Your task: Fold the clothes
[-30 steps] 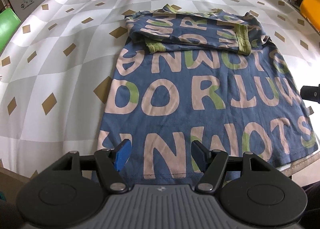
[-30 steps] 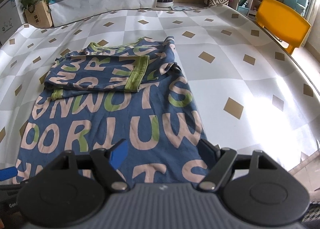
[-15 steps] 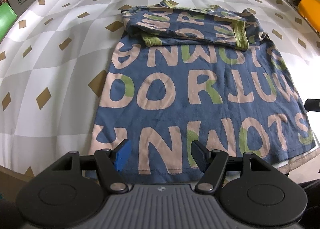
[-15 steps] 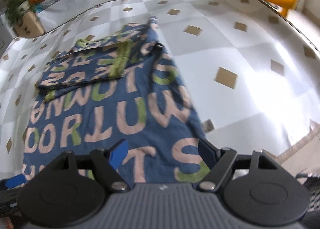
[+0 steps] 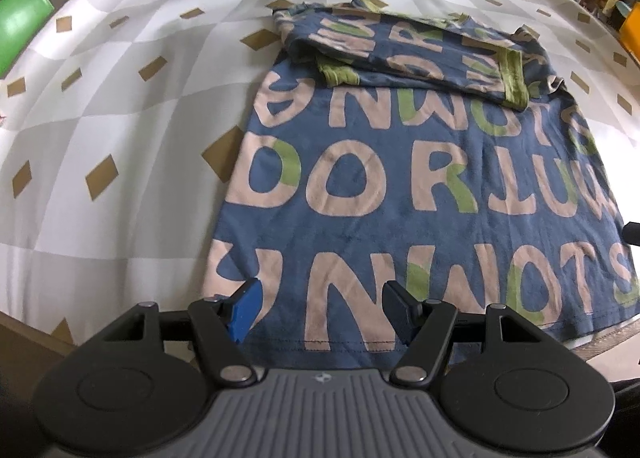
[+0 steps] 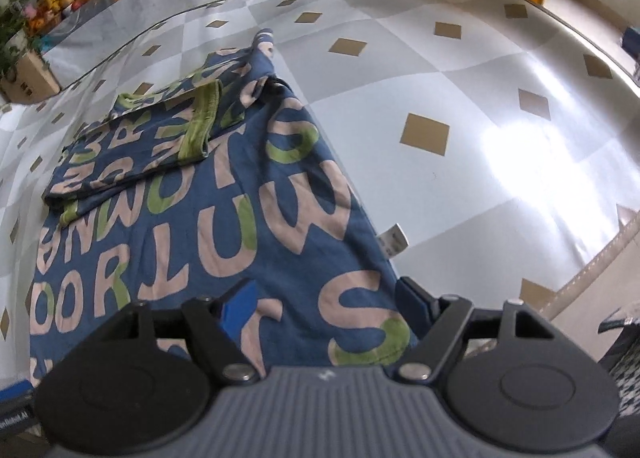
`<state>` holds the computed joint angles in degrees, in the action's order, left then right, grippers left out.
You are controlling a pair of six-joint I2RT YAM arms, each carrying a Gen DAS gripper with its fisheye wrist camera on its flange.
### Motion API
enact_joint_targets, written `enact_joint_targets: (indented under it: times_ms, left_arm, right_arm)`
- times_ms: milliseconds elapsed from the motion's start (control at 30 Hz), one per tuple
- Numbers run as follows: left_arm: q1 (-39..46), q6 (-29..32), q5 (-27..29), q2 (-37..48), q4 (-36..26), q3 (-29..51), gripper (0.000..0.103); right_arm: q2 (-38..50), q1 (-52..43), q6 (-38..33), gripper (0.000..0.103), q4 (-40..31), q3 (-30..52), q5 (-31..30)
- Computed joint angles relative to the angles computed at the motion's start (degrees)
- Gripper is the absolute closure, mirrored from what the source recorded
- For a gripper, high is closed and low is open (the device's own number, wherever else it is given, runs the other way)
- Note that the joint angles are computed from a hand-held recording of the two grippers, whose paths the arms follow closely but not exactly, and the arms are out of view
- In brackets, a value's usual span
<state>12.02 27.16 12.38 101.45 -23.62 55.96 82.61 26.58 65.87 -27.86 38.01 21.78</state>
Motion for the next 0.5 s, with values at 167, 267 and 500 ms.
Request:
enact_joint_targets:
  times_ms: [167,267,500]
  left_arm:
    - [-0.48,-1.46,-0.3,1.88,-1.06,1.2,0.038]
    - [-0.62,-1.89,-1.44,2.4,-1.15,1.33,0.038]
    - [0.12,-3.01,-1.62,3.33,-1.67,2.06,0.038]
  right_arm:
    - [2.29,-0.61,1.27,0.029,1.33,-0.52,-0.23]
    - [3.76,-1.11,1.97,0.029,2.98,-1.29,-1.06]
    - [5.21,-1.7,3.89,0.03,5.48,-2.75,-1.53]
